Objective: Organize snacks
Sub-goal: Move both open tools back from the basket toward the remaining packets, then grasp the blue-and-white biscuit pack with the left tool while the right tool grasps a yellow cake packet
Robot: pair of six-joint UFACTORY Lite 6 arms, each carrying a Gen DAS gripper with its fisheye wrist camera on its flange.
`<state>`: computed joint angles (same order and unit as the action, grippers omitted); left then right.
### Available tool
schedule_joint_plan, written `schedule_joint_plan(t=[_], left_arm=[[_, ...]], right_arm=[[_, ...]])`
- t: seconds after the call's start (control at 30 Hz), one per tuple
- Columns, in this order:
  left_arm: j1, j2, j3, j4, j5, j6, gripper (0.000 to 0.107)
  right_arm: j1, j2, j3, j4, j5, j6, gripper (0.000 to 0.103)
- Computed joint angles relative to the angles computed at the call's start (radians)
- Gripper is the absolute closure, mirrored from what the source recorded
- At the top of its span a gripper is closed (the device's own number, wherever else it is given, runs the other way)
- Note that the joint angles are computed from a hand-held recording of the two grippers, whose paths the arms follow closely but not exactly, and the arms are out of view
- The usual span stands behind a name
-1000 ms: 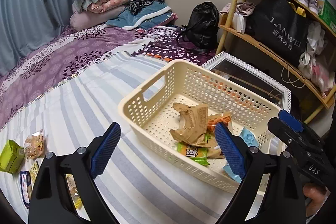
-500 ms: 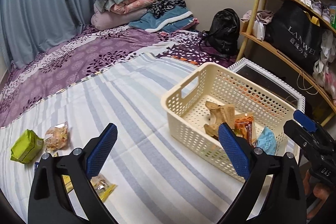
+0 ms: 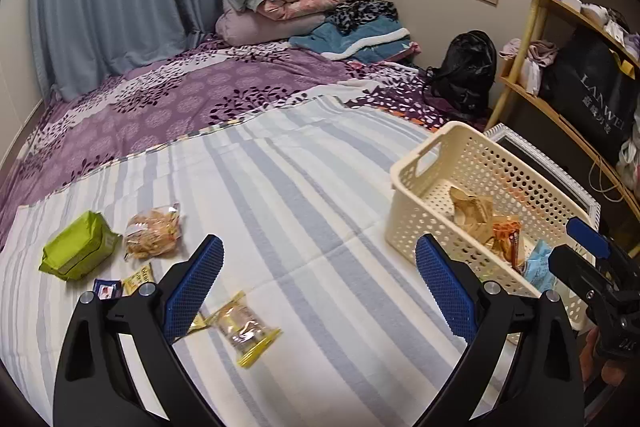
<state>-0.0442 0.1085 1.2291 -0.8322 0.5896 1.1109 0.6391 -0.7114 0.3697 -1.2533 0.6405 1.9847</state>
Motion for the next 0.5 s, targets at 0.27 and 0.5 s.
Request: schedule_joint_plan(t=[0.27,0.5], left_arm=[[0.169,0.074,0.033,-0.030,0.046,0.078,0.007],[0.333,0.216,0.138,-0.004,0.056,0.098,0.007]], right_arm=[[0.044,0.305,0.158,-0.114,-0.112,0.116,0.005],[0.064,0.570,0.315,-0.153,-0.214,0.148,0.005]])
